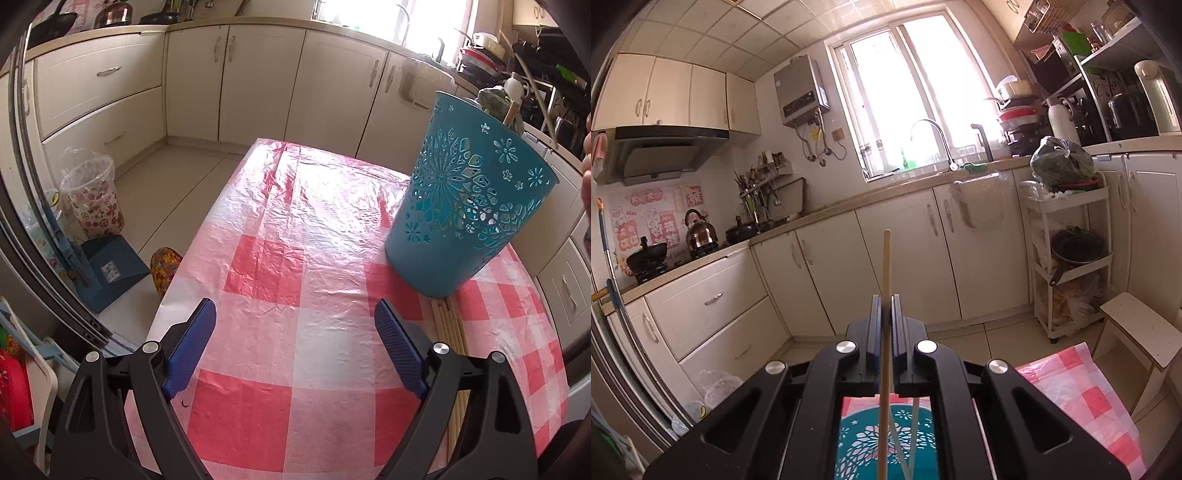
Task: Organize utensils
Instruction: 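Raise the stick with the right gripper over the basket and release it inside, then move the left gripper to the wooden sticks and grasp one stick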
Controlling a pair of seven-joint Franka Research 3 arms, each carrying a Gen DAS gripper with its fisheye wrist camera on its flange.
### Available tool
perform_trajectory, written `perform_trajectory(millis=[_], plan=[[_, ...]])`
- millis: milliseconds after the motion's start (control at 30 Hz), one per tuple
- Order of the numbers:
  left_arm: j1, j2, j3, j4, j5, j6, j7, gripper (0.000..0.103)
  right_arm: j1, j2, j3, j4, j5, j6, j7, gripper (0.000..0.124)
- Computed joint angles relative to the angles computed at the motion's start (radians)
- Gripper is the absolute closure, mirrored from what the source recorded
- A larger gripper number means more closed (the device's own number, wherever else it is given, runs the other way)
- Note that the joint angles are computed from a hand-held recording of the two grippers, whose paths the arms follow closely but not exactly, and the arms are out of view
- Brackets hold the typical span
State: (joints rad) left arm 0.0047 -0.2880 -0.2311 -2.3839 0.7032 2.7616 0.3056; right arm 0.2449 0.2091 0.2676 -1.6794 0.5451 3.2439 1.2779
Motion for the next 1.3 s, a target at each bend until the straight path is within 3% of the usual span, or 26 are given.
perform_trajectory(millis=[133,267,400,467,600,700,767,833,900,967,1067,1167,1233,1300], plan=[[0.005,-0.004,0.003,-0.008,0.002,0.016,-0.007,0.019,0.035,0.011,-0.049,-0.018,-0.033,-0.002,0.030,0.118],[0.008,-0.003,-0.001,-0.006,0.005,0.014,-0.012,0.019,0.015,-0.002,-0.035,-0.050,-0.036,-0.017,0.027,0.118],[0.006,-0.002,-0.001,-0.004,0.005,0.006,-0.011,0.019,-0.084,-0.035,0.084,-0.085,0.069,-0.029,-0.092,0.115],[0.005,-0.001,-0.001,-0.003,0.005,0.002,-0.010,0.019,-0.100,-0.055,0.108,-0.096,0.140,-0.037,-0.158,0.110],[0.003,0.000,-0.001,0.001,0.005,-0.007,-0.013,0.019,-0.223,-0.140,0.262,-0.115,0.568,-0.041,-0.564,0.104],[0.002,0.000,-0.002,0.002,0.009,-0.012,-0.017,0.019,-0.213,-0.242,0.245,-0.159,0.900,-0.068,-0.865,0.097],[0.002,-0.001,-0.002,0.002,0.012,-0.013,-0.020,0.018,-0.188,-0.313,0.213,-0.230,0.974,-0.083,-0.935,0.088],[0.001,-0.001,-0.002,0.002,0.014,-0.014,-0.022,0.018,-0.168,-0.377,0.189,-0.326,0.937,-0.095,-0.898,0.083],[0.000,-0.001,-0.001,0.001,0.014,-0.014,-0.021,0.018,-0.177,-0.426,0.192,-0.434,0.782,-0.115,-0.742,0.082],[0.000,-0.001,0.000,0.003,0.014,-0.015,-0.020,0.018,-0.219,-0.456,0.219,-0.522,0.618,-0.151,-0.572,0.081],[-0.002,-0.002,0.000,0.003,0.012,-0.019,-0.018,0.017,-0.341,-0.464,0.301,-0.597,0.342,-0.245,-0.278,0.081],[-0.004,-0.001,0.001,0.004,0.010,-0.022,-0.014,0.016,-0.385,-0.437,0.325,-0.611,0.183,-0.315,-0.136,0.084],[-0.005,-0.001,0.001,0.005,0.009,-0.025,-0.013,0.016,-0.384,-0.410,0.320,-0.598,0.114,-0.349,-0.097,0.092],[-0.005,-0.001,0.001,0.005,0.008,-0.025,-0.012,0.015,-0.379,-0.392,0.317,-0.589,0.050,-0.364,-0.053,0.093]])
